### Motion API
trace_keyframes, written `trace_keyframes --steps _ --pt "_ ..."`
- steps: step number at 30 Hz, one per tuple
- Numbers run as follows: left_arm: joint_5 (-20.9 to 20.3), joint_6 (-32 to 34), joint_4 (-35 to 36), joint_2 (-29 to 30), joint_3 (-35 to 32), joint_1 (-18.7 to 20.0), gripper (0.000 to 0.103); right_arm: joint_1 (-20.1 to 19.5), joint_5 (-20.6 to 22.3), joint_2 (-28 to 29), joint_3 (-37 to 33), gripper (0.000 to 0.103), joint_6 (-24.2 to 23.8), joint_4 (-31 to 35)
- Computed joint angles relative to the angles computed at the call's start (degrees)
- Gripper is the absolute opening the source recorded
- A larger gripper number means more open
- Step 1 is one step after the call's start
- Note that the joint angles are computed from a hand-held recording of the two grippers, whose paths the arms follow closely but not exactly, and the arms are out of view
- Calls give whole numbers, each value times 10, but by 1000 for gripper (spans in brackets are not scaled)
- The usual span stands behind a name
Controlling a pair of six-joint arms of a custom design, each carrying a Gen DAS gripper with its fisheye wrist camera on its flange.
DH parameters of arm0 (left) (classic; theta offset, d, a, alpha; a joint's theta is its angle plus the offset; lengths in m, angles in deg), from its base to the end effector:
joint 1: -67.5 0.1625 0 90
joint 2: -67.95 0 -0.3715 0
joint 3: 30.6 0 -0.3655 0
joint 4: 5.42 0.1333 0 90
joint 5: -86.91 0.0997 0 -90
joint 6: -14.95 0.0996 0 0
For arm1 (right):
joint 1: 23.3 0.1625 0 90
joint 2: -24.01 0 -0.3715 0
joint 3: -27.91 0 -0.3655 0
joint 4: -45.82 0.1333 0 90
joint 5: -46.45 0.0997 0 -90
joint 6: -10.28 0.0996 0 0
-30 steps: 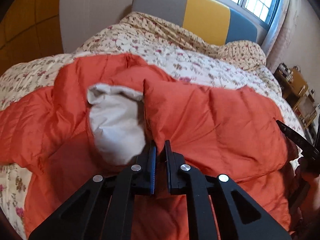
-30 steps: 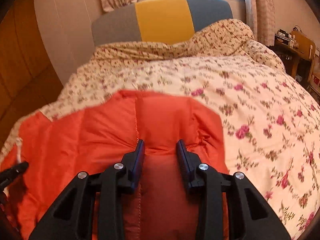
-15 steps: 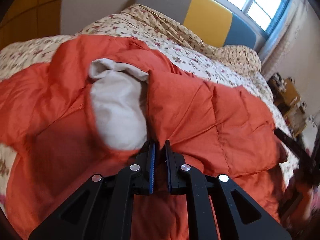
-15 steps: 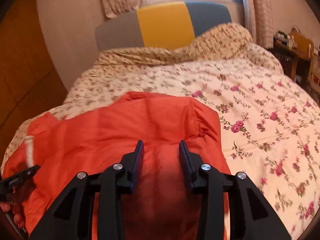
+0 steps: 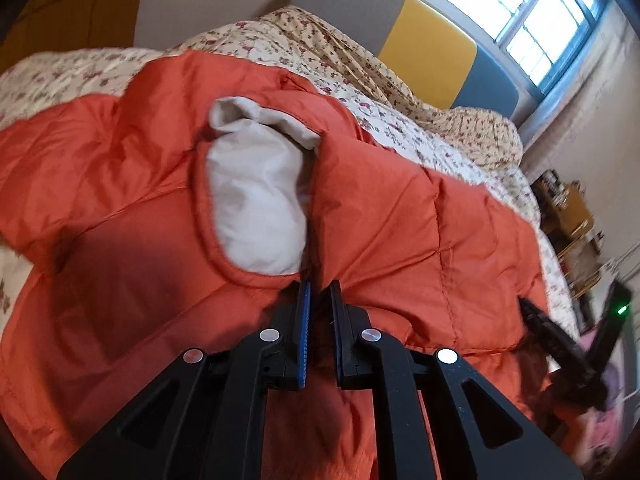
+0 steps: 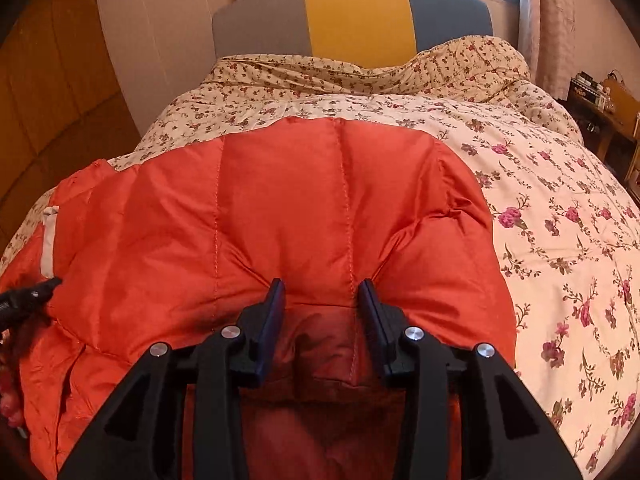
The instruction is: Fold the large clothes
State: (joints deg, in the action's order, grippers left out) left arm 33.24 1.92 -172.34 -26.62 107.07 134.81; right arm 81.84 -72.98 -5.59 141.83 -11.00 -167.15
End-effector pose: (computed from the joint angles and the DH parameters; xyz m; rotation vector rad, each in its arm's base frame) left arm 0.0367 -0.4107 0.2719 -0.0386 2.5547 -0.9915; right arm 0.2097 -0.4522 -0.0232 0.5573 -2.4239 0.8325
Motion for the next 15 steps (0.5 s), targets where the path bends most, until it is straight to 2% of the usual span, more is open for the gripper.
trace_keyframes --steps 1,3,5,7,10,13,15 --pt "2 -5 8 -15 3 -1 12 0 -1 1 0 39 -2 -3" --pt "32 -12 16 -55 15 -12 50 0 -2 3 -1 39 -5 -7" --pt "60 10 -19 -109 32 -22 74 -1 -1 3 0 39 -4 -7" --pt "76 28 -26 -150 33 -21 75 0 -1 3 0 39 -5 -8" --pt "125 30 5 -209 20 -6 75 1 -3 4 -1 39 -7 -10" --pt "167 7 36 -247 1 27 75 1 -4 4 0 39 -8 -13" --pt "168 -8 34 -266 -13 71 75 2 -7 6 -2 39 -10 -15"
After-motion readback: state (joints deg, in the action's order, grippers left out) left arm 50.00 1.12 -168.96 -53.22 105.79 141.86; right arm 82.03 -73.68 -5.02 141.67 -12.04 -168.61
